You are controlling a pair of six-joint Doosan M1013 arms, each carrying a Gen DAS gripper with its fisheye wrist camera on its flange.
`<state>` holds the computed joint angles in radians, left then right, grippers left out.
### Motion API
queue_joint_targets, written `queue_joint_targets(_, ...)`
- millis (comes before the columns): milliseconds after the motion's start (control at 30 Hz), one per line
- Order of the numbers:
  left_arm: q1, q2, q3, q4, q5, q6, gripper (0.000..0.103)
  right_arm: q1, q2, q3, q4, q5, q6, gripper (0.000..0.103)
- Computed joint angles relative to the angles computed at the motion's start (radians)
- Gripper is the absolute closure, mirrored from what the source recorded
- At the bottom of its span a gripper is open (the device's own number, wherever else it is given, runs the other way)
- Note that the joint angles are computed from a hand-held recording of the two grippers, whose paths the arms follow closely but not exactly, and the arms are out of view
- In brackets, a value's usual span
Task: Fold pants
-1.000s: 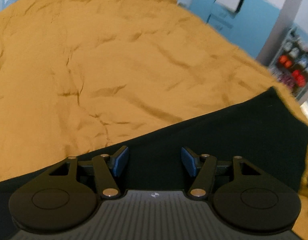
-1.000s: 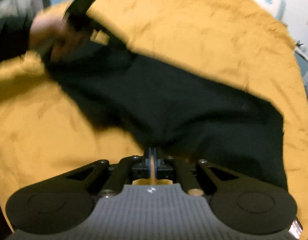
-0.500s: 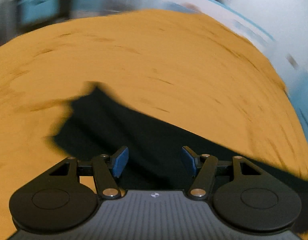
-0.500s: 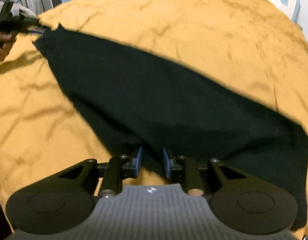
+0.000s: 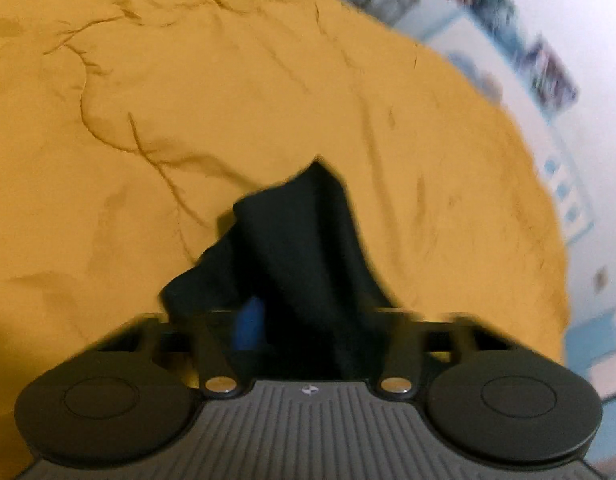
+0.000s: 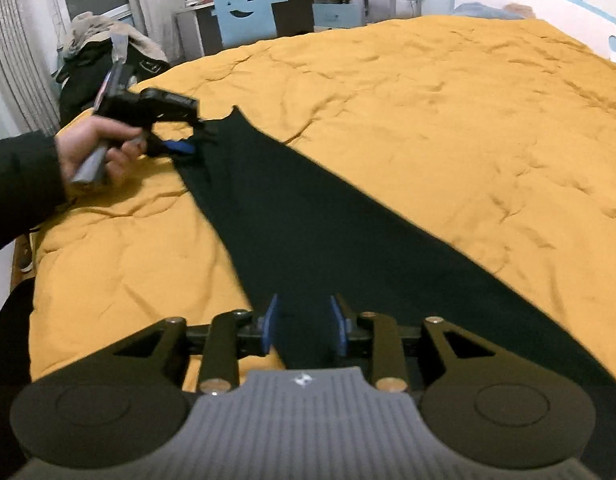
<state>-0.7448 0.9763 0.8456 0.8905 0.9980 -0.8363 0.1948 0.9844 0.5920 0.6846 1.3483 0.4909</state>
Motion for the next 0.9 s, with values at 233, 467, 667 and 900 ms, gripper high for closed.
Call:
queue_joint_targets(233,-0.043,-0.027,0.069,0.186,0.061,-0.224,0.102,-0.017,-0.027,0.073,-0.018,-0.002,0.018,0.074)
queue_joint_targets(467,-0.035,-0.028,0.11,0.052,0.037,-0.28,0.092,-0.018,-0.033,0.098,-0.055,-0.033,0.016,0.073)
queue_joint_targets(667,-0.058,0.049,-0.098,-0.035,0.347,-0.056,0.057,-0.009,-0.074,0.216,-0.176,-0.207,0.01,0.068)
queue_joint_targets(900,-0.051,0.09,-0.204,-0.096,0.369,0.078,0.04,-0.102,-0.103,0.229,-0.13,-0.118,0.063,0.067)
